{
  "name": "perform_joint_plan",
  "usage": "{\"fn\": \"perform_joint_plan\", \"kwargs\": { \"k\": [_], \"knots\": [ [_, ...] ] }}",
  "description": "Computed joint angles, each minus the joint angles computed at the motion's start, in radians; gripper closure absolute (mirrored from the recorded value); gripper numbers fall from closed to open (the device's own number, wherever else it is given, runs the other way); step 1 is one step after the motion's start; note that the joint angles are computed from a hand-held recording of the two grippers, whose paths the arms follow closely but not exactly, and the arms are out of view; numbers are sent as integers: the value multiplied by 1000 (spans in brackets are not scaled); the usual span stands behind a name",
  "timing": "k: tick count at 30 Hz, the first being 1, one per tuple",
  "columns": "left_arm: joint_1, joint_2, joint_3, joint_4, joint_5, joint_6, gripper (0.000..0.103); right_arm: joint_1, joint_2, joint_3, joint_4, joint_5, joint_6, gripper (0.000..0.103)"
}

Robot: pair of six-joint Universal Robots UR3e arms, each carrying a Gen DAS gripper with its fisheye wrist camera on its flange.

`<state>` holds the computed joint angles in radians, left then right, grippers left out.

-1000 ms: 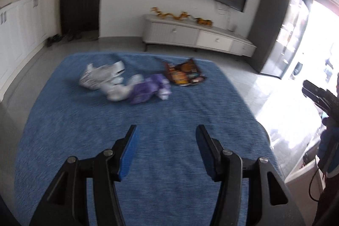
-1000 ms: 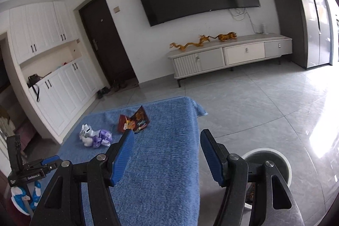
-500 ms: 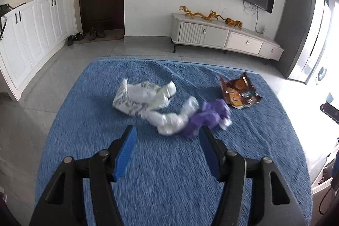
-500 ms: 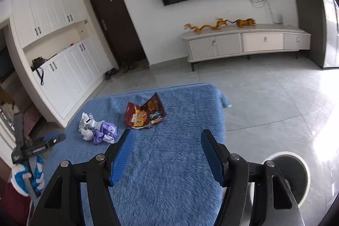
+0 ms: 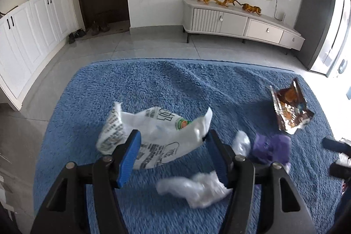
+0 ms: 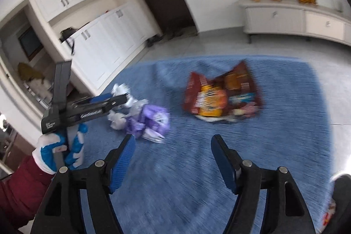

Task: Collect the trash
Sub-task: 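Grasp the purple bag with the right tool while the left tool grasps the white printed plastic bag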

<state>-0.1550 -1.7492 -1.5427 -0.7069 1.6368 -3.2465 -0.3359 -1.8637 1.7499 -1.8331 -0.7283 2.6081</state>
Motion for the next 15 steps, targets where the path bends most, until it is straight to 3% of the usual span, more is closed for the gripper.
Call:
{"fn": "perform_joint_plan", "kwargs": {
  "k": [4, 10, 11, 12, 15],
  "knots": [
    [22, -36, 10, 12, -15, 29, 47, 156, 175, -50, -194, -38, 149, 33],
    [65, -47, -21, 83, -54, 70, 64, 235, 307, -113, -273, -27, 238, 33],
    [78, -42, -32, 95, -73, 73, 67, 241, 327, -122, -269, -19, 238, 35],
    [87, -35, -44, 107, -86, 75, 69, 245, 340, -131, -266, -16, 239, 46],
    [89, -18, -70, 128, -88, 85, 74, 237, 342, -119, -267, 9, 232, 55]
  ]
}}
